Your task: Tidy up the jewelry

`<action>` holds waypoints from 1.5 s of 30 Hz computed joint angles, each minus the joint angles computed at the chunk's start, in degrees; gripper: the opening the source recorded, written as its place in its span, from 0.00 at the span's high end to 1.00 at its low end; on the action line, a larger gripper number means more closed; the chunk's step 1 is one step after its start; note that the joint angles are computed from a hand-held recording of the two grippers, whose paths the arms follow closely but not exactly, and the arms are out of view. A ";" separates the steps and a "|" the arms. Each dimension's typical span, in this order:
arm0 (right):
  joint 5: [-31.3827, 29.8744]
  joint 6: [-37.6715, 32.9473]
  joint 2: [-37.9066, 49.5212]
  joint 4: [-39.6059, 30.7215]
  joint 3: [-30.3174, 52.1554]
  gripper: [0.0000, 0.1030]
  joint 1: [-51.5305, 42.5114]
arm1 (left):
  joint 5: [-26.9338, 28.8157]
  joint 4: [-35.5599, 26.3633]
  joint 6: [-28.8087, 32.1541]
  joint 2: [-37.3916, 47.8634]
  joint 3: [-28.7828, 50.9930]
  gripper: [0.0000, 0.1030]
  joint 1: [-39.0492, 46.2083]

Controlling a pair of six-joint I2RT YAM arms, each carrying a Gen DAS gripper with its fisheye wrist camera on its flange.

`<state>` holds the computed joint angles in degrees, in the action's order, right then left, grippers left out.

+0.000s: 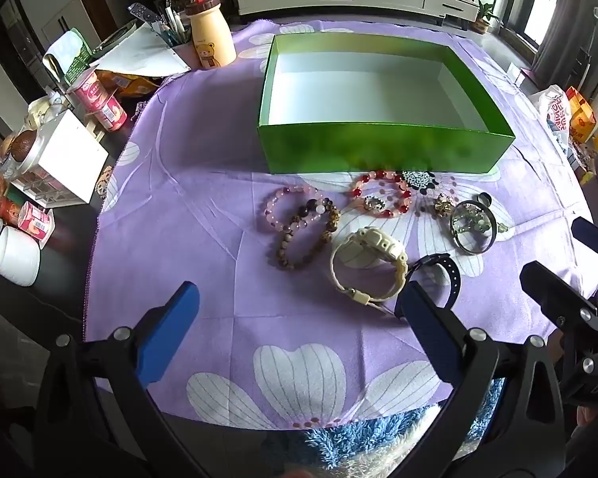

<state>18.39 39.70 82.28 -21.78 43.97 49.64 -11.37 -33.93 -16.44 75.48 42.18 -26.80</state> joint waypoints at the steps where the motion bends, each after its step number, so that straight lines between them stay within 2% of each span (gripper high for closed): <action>1: -0.08 0.07 -0.02 -0.01 -0.03 0.01 -0.05 | 0.16 0.03 0.08 0.05 0.02 0.02 0.08; 14: -0.31 -0.02 -0.19 0.58 -0.08 0.01 0.11 | -1.03 -0.73 -0.10 -0.78 0.29 0.02 -0.80; 45: -0.37 0.47 -0.52 1.02 -0.79 0.01 -0.10 | 0.07 1.43 0.77 -1.51 -1.45 0.02 -0.05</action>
<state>18.03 40.17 81.76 -20.76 43.18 49.54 -11.30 -32.49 -15.67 73.97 40.73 -26.86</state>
